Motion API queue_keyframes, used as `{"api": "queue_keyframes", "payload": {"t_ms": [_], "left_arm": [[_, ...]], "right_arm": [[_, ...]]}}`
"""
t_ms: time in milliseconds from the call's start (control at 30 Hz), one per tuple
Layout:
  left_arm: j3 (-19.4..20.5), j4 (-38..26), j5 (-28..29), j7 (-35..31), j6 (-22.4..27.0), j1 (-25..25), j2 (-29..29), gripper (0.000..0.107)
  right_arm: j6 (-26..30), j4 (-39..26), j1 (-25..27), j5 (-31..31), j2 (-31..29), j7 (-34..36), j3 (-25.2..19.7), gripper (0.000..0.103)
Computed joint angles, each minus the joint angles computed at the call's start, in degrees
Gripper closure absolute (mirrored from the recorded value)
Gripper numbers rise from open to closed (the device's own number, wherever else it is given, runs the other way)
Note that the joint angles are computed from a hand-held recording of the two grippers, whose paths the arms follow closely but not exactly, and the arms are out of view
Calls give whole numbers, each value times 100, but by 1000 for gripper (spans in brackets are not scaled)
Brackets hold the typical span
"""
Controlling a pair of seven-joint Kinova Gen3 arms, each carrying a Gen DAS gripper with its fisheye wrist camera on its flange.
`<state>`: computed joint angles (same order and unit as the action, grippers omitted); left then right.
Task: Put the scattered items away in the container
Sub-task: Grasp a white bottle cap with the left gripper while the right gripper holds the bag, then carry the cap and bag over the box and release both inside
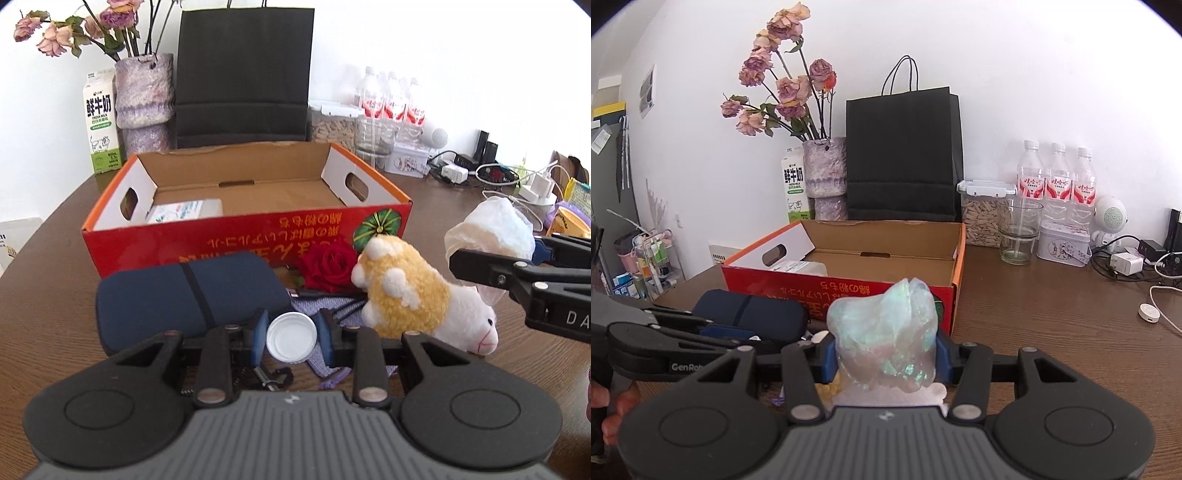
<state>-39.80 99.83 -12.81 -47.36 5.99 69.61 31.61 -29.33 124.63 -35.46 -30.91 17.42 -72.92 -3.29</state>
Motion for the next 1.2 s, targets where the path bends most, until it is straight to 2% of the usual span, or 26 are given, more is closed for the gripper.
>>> {"api": "queue_keyframes", "payload": {"t_ms": [167,367,567,800,1000,1100,1200], "left_arm": [[-359,146,121,-71,-264,167,-72,78],[-678,201,497,-488,-578,223,-178,78],[-694,115,861,-935,-867,-3,-230,78],[62,-176,1180,-1388,-1164,-893,-213,78],[844,-613,1456,-1643,-1262,-1774,-30,78],[1198,-910,1602,-1772,-1213,-2164,102,78],[1449,-1239,1804,-1900,-1105,-2461,276,78]], "right_arm": [[112,-234,-250,-412,-13,452,145,55],[184,-593,-411,-869,12,966,231,55],[389,-1101,-457,-1142,195,1337,304,55],[934,-1963,-592,-1360,659,1597,684,55],[1661,-2797,-983,-1533,1120,1776,1504,55],[1803,-3139,-1037,-1439,1327,1589,1735,55],[2165,-3548,-1227,-1605,1589,1404,2253,55]]}}
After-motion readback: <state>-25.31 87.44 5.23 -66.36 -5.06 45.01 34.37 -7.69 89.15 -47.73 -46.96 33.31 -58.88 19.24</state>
